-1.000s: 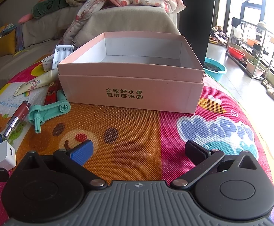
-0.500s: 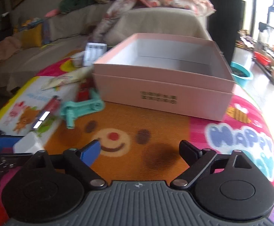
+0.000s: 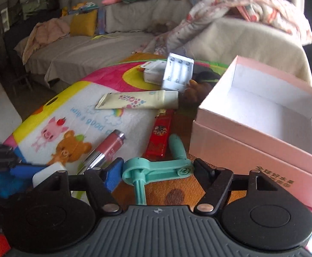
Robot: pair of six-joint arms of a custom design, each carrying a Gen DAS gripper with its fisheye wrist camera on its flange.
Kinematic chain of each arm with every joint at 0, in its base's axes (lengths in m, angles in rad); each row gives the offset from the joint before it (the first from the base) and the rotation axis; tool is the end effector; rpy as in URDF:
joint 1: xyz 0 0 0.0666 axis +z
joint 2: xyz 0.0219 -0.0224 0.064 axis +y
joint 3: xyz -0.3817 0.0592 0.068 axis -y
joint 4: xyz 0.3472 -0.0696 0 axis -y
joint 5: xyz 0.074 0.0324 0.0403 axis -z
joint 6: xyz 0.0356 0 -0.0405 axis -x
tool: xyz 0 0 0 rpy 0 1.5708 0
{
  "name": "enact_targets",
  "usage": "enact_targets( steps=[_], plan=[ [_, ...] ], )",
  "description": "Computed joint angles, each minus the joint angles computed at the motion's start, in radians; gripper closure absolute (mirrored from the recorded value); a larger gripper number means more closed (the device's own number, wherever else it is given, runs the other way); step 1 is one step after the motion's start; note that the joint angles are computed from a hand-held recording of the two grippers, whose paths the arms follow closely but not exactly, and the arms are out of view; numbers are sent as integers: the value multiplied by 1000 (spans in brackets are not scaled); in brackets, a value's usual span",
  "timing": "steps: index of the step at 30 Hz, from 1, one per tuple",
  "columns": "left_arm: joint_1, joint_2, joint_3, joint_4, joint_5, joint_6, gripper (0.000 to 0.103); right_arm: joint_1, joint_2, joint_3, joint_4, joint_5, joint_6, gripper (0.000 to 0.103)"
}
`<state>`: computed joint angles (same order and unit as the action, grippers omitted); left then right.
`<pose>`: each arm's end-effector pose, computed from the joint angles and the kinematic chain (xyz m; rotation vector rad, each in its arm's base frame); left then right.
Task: Organize rigid objects
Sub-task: 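Grasp and lift the white plug charger with left while right grasps the teal plastic part, then lower both held items into the pink box and open both grippers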
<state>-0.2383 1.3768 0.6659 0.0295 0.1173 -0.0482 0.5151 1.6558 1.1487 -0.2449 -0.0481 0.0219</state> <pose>0.3516 -0.0901 0.2227 0.3846 2.2241 -0.2339 0.4392 0.2501 0.2615 -0.6447 2.2509 0.3026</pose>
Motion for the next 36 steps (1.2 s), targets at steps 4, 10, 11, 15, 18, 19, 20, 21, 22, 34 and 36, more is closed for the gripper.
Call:
enact_targets(
  steps=[4,10,11,15,18,19,20,21,22,34,36],
  plan=[
    [-34,-18,-18,4,1,-40,66,-2,-123,-120,25,24,29,32],
    [-90,-55,0,-9,103,-39,66,-57,-337,-307,54,98,-7,32],
    [-96,-56,22,-15,124,-29,66,-71,-370,-329,68,110,-16,32],
    [-118,-18,173,2,158,-23,66,-125,-464,-381,169,146,-29,32],
    [-125,74,364,-4,173,14,66,-151,-455,-354,262,183,-7,32],
    [-128,117,437,-22,165,46,66,-158,-435,-333,302,191,3,32],
    [-130,170,516,-41,156,103,66,-165,-408,-312,348,194,11,31],
    [-132,219,582,-61,153,152,65,-172,-376,-292,396,191,15,28],
    [-133,272,649,-86,146,189,65,-177,-341,-266,424,188,24,25],
    [-38,231,363,108,15,208,65,-134,-281,-382,393,189,-34,22],
    [1,203,310,96,13,237,65,-112,-281,-415,416,210,-78,22]
  ],
)
